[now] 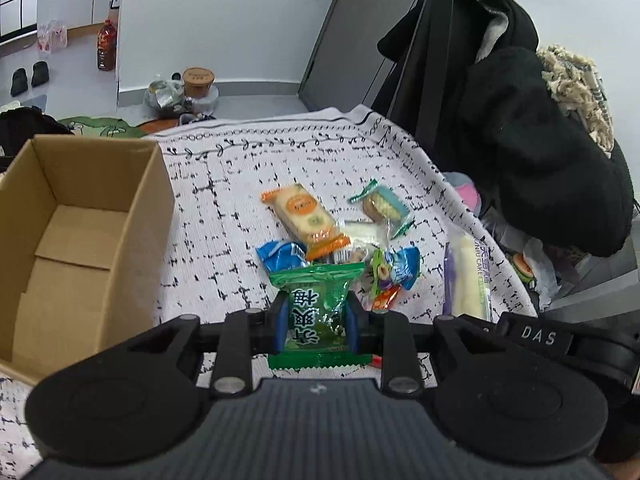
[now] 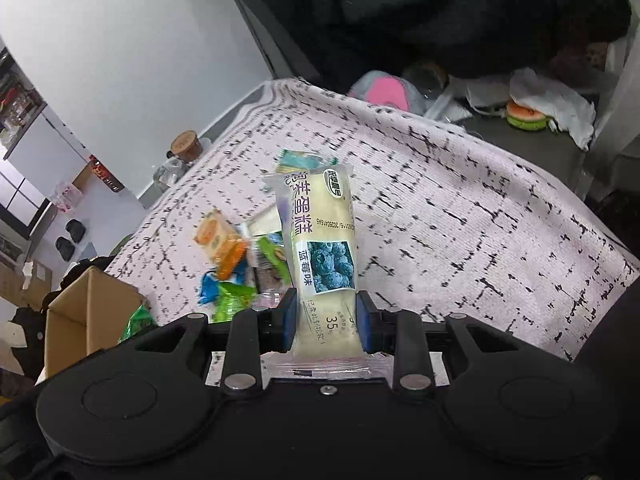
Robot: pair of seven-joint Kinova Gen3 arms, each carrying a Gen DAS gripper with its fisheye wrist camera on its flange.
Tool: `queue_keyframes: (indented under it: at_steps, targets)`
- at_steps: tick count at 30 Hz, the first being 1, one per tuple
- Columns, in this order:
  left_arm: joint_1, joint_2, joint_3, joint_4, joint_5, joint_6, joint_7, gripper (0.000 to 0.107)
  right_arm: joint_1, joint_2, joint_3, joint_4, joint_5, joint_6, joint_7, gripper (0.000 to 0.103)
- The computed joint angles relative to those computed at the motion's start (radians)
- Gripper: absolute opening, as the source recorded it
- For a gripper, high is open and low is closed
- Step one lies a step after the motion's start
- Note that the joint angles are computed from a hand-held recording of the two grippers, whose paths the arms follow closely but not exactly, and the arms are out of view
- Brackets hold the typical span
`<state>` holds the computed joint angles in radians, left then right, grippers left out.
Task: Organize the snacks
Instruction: 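Carry both snacks to the cardboard box and open both tools to drop them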
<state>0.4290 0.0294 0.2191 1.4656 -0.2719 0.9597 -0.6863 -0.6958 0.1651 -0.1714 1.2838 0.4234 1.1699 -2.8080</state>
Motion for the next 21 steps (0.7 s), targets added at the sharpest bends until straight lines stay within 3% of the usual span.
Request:
queue_keyframes:
  at_steps: [10,21]
  targets:
    - [-0.042,-0.056,-0.004,-0.001,-0.004,0.015,-0.040,0.027,-0.072,0.025,-0.007,-0.073,0.070,0.037,-0.038,0.029]
    - [-0.135,-0.130,-0.017,0.040,0.084,-0.006,-0.158,0.027,-0.164,0.088,0.009,-0.180,0.113,0.064,-0.030,0.029]
